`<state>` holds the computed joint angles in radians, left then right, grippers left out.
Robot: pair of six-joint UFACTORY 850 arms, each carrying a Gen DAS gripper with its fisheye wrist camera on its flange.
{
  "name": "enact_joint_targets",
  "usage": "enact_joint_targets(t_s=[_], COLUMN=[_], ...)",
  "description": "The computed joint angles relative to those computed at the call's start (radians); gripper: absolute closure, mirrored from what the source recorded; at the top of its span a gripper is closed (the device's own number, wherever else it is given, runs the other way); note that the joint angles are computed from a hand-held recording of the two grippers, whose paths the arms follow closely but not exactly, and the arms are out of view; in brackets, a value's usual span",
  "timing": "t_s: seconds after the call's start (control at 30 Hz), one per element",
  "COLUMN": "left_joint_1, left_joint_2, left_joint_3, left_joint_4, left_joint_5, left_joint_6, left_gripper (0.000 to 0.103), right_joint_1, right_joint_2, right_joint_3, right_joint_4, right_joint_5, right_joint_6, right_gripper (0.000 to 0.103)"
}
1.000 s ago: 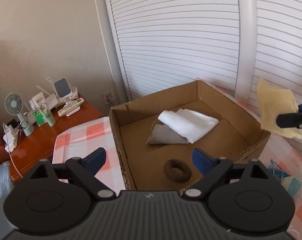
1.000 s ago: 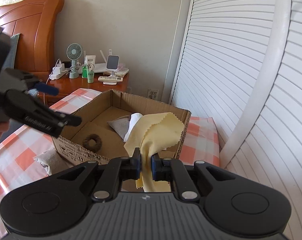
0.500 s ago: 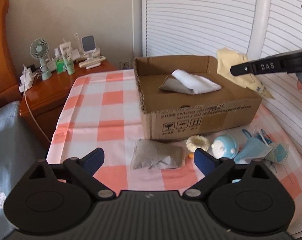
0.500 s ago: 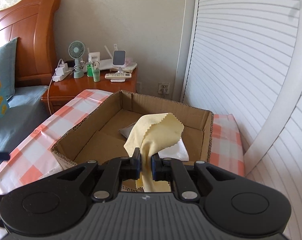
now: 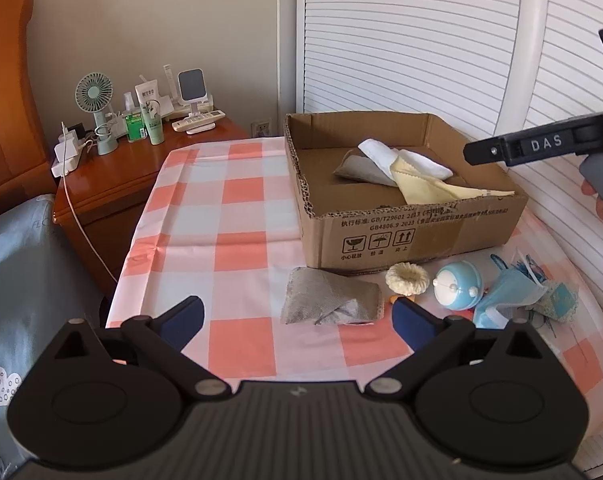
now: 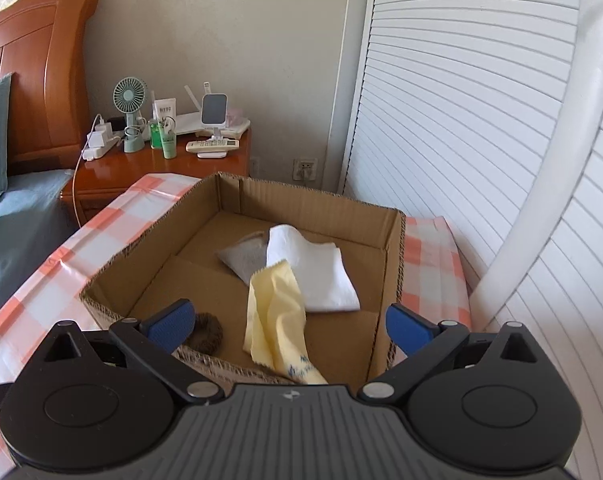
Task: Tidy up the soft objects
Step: 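Move the right gripper back toward the blue masks and patterned pouch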
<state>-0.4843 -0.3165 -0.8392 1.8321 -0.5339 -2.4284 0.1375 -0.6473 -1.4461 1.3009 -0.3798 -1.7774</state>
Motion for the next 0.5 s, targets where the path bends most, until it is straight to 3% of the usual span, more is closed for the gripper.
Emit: enact_joint_targets(t_s=[0.5], left_joint_1=[-0.024], left_joint_2=[0.001], left_joint_3=[-0.003], left_joint_4=[-0.023], left_joint_5=[0.009], left_joint_6=[0.035], left_gripper=[0.003], right_joint_1=[-0.085], right_joint_2=[0.111], right_joint_3=[0.222], right_joint_4=[0.159], right_joint_5=[0.005], right_joint_6=[-0.142], right_gripper=[0.0])
